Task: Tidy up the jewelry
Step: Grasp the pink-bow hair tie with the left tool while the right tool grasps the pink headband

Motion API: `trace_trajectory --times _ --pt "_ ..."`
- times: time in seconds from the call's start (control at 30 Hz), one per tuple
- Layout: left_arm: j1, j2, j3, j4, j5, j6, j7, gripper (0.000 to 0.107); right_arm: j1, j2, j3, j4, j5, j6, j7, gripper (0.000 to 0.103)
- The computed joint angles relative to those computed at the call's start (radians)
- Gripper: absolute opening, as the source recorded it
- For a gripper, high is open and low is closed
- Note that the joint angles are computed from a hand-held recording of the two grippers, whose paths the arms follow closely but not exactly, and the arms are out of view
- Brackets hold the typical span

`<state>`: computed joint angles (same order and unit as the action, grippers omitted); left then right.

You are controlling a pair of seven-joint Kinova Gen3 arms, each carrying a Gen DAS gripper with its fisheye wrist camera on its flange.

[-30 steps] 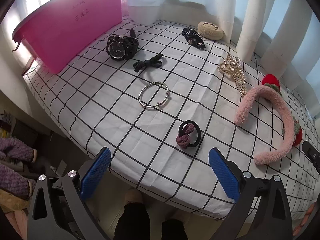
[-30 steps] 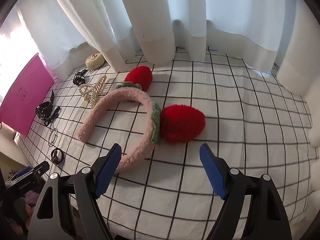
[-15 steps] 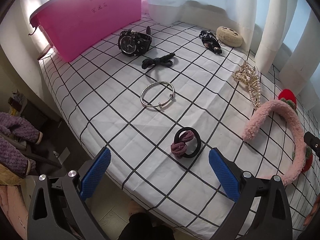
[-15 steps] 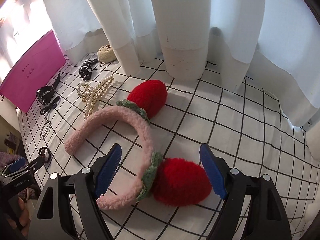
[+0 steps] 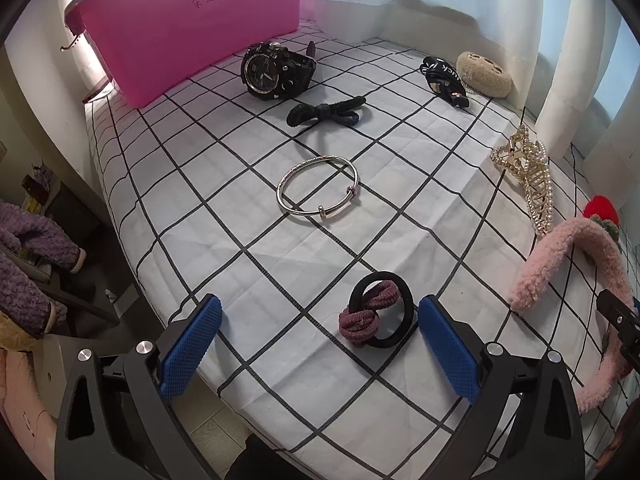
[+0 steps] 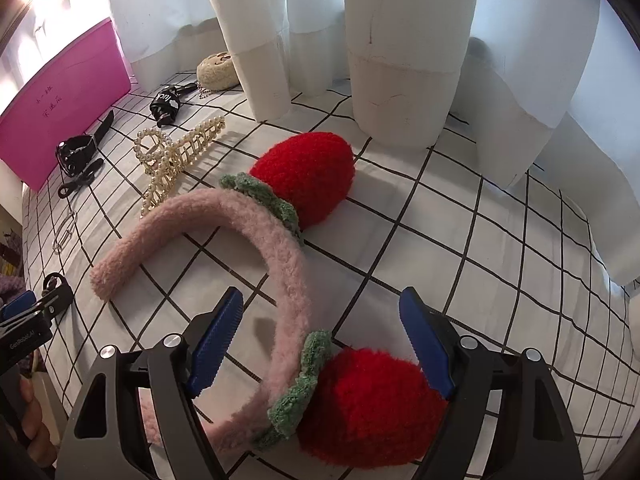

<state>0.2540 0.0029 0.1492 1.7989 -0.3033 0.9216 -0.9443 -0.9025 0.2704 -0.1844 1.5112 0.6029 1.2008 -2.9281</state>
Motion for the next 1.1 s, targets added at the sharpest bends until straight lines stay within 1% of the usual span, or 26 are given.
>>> trace_trajectory --times 0.13,0.23,0.27,0.37,0.57,0.7,0.83,0.93,0.97,1.0,1.07,1.1 --pt "0.004 -0.012 0.006 0.034 -0.032 -0.05 0.045 0.097 -0.028 0.021 0.002 -0.003 0.047 0.025 -0.004 0.077" --pt "0.01 -0.029 0.018 0.072 -0.083 -0.094 0.104 0.097 -0.039 0.017 0.004 0.019 0.075 0.009 -0.031 0.08" --pt "0.013 -0.036 0.024 0.088 -0.105 -0.109 0.129 0.097 -0.042 0.019 0.005 0.02 0.08 0.014 -0.037 0.084" --pt "0.015 -0.049 0.04 0.119 -0.158 -0.141 0.191 0.097 -0.042 0.017 0.008 0.033 0.089 0.016 -0.066 0.093" --pt "0.019 -0.043 0.049 0.118 -0.185 -0.137 0.234 0.097 -0.039 0.015 0.004 0.038 0.095 0.014 -0.083 0.094" --pt "0.02 -0.041 0.044 0.111 -0.171 -0.128 0.219 0.097 -0.042 0.015 0.001 0.04 0.1 0.018 -0.09 0.094" --pt "0.027 -0.032 0.05 0.092 -0.178 -0.094 0.235 0.097 -0.039 0.011 -0.005 0.043 0.098 0.005 -0.065 0.093" --pt "0.027 -0.034 0.04 0.088 -0.152 -0.092 0.222 0.095 -0.037 0.009 -0.007 0.042 0.091 -0.002 -0.055 0.093" --pt "0.028 -0.037 0.041 0.093 -0.155 -0.097 0.222 0.094 -0.037 0.007 -0.008 0.043 0.09 -0.006 -0.05 0.09" --pt "0.03 -0.043 0.043 0.101 -0.159 -0.106 0.224 0.091 -0.039 0.004 -0.01 0.047 0.094 -0.011 -0.047 0.088" --pt "0.035 -0.054 0.053 0.117 -0.179 -0.121 0.236 0.084 -0.045 0.0 -0.015 0.05 0.104 -0.022 -0.033 0.075" --pt "0.037 -0.058 0.058 0.121 -0.184 -0.126 0.235 0.078 -0.049 0.0 -0.016 0.05 0.108 -0.022 -0.031 0.073"
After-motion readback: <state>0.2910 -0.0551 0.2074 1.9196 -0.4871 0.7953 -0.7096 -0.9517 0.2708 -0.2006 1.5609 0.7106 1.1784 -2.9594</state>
